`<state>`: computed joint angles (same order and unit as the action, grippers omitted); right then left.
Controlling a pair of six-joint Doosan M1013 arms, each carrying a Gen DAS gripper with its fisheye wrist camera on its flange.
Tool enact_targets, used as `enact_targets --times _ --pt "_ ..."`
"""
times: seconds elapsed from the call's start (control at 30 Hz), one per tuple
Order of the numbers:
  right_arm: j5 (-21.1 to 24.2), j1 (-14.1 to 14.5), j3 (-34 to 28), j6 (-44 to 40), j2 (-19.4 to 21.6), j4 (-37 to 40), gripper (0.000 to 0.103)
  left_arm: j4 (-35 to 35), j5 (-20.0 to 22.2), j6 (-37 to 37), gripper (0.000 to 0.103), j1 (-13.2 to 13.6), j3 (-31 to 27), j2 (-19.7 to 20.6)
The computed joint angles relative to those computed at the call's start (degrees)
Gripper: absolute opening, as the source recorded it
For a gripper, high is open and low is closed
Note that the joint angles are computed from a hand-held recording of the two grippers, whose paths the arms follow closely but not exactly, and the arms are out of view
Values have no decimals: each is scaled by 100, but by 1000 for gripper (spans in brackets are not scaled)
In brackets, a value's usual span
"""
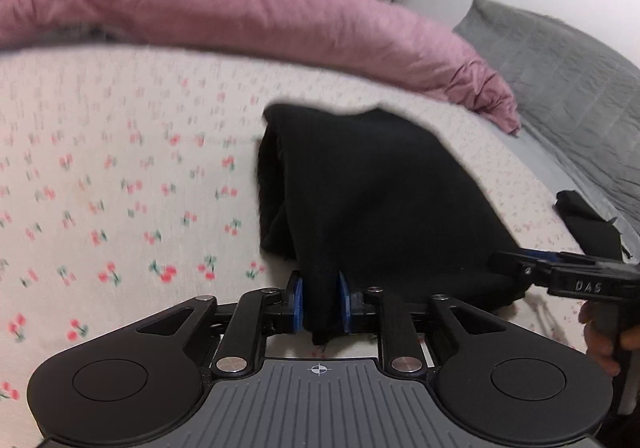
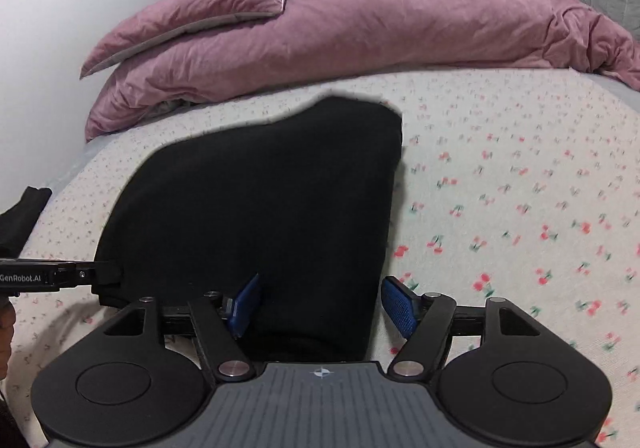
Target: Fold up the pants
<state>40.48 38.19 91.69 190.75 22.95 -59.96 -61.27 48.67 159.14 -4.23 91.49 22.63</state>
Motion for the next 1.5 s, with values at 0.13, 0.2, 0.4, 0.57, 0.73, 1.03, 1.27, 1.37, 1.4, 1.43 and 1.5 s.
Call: enact_targets --times 0.13,0.2,0.4,0.57,0.73,1.03,1.27,1.37,1.4,1.43,1.5 --pt "78 98 196 448 -196 -526 78 -99 -475 174 69 -30 261 -299" --pt "277 143 165 405 -205 -545 82 335 -666 -143 72 -121 261 -400" --pt "795 180 -65 -188 -228 51 92 818 -1450 -496 92 -336 528 -762" --pt "1316 348 -198 -62 -159 189 100 1684 -2181 -1434 102 -601 797 -962" --pt "1683 455 -328 -178 -9 468 102 3125 -2661 -2652 103 -864 1030 -1078" --pt "1918 524 -582 -727 167 739 102 3563 -2827 -3321 103 -990 1215 -1177" --pt "2100 496 -730 -942 274 943 102 4152 -2733 -3926 103 -1083 1196 -1135" --pt "2179 502 -767 -1001 315 960 102 4318 -2791 -4076 103 -1115 1214 -1143" --pt "2200 508 -778 -1025 325 962 102 4324 -2784 -4086 103 -1115 1211 -1142" --pt "2199 510 -777 -1046 325 972 102 4332 -2778 -4097 103 -1116 1208 -1139" --pt "2180 505 -760 -1070 315 991 102 4380 -2790 -4142 103 -1121 1212 -1135"
